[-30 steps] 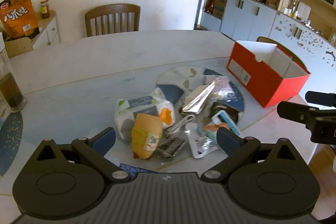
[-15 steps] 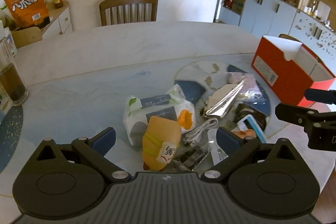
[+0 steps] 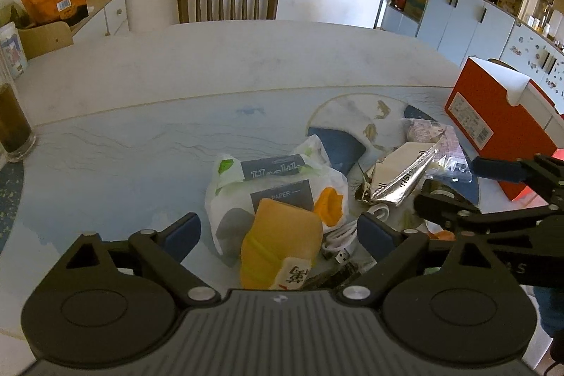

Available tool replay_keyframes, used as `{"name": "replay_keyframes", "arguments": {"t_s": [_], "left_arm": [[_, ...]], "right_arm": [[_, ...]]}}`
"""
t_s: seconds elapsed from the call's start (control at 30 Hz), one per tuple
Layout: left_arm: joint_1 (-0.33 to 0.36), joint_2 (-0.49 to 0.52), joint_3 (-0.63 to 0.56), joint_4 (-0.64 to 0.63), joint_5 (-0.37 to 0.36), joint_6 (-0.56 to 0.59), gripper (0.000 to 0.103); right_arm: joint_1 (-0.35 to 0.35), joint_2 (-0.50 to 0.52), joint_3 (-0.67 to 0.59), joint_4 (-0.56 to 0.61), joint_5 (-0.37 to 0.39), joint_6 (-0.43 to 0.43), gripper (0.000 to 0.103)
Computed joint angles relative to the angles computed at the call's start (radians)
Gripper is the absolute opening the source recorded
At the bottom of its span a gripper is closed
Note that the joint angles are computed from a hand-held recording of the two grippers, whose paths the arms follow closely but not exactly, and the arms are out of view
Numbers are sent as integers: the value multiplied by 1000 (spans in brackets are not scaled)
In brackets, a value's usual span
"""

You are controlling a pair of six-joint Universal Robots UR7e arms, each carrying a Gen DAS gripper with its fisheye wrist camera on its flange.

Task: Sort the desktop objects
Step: 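Grasp the yellow squishy toy with the left gripper while the right gripper grasps the silver foil bag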

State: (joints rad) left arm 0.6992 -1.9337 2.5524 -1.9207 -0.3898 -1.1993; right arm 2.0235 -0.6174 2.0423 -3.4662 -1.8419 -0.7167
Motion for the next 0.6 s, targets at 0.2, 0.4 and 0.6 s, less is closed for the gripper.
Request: {"name": "replay_keyframes", "arguments": {"t_s": [0.2,0.4,0.6], "left_arm": [[21,13,13,-73,-6,44,82],[35,35,23,-139,-1,76,67],[45,56,32,-195,-10,107,55]], "right_arm": [[-9,32,-33,6,17,-24,82],[-11,51,-59,30,21,-33,80],[-12,57,-74,56,21,-29,73]]}}
